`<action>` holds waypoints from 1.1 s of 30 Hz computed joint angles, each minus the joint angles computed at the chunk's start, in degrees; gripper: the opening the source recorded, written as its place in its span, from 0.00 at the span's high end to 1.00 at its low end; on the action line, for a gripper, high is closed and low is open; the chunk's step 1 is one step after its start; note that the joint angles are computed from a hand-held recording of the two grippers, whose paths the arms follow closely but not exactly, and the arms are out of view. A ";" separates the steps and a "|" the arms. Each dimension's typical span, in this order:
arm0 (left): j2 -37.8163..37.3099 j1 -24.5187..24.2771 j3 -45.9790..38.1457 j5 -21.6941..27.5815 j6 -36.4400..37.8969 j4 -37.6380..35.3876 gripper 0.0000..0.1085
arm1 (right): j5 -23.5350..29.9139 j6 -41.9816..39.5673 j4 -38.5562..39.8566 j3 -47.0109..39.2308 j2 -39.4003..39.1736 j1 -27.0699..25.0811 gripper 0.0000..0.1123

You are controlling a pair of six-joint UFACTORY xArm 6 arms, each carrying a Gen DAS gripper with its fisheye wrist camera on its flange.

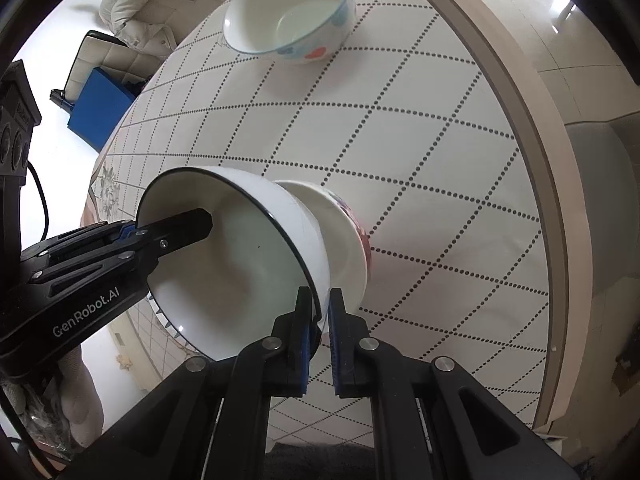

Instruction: Organize plates and bowls

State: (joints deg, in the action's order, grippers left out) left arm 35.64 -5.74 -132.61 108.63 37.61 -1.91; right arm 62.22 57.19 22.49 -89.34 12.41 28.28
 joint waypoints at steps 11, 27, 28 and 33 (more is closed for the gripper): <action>-2.01 -0.43 5.86 -3.24 -1.48 2.56 0.90 | 0.94 -3.25 3.08 0.04 2.84 -0.01 0.92; -5.65 -0.65 13.02 -7.43 -3.40 4.32 0.90 | 4.47 -6.59 10.08 -1.02 3.85 -3.08 0.89; -5.81 -0.65 13.34 -7.57 -3.48 4.49 0.90 | 4.85 -6.59 10.21 -1.18 3.91 -3.17 0.89; -6.23 -0.63 13.94 -7.90 -3.42 5.05 0.90 | 7.07 -6.84 10.19 -2.71 4.63 -3.62 0.89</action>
